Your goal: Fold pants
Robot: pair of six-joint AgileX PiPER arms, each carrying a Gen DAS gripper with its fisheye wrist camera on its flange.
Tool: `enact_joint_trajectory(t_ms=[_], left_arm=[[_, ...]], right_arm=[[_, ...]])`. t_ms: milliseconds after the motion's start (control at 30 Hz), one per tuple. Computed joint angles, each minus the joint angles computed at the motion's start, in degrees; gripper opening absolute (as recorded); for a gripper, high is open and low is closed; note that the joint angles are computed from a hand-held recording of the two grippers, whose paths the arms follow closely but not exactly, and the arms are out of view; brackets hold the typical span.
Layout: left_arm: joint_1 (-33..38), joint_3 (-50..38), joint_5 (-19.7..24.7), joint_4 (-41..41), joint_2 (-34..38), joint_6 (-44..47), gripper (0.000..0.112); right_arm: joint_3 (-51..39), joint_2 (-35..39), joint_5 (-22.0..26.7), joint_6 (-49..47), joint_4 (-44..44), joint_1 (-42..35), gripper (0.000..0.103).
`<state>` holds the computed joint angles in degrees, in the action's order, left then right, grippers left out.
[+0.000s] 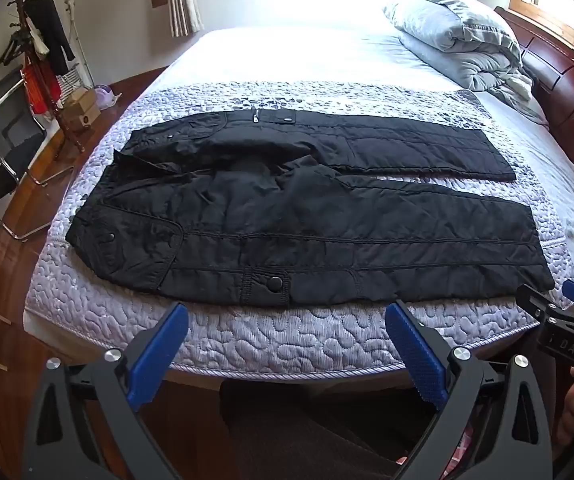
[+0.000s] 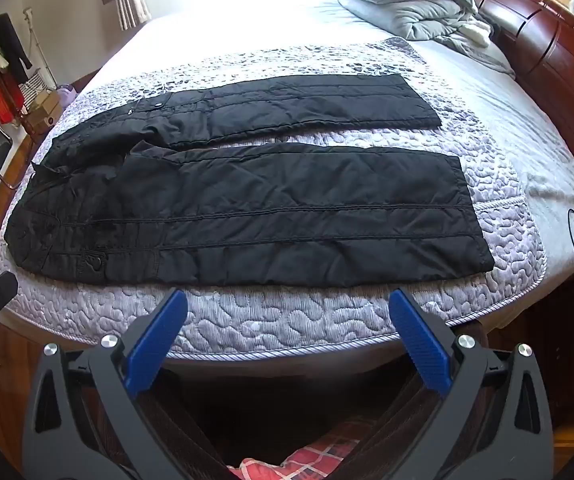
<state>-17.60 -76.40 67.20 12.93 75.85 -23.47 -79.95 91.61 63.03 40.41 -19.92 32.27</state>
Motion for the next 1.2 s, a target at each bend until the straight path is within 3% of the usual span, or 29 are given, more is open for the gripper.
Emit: enact_joint_trajectory(t_ms=[1200], left_arm=[[-1.0,-2.7,1.3,1.5,-0.5,-0.6,0.099]], right_arm=[[0.0,-0.1,0.3,-0.7,0.6,-0.4,0.101]])
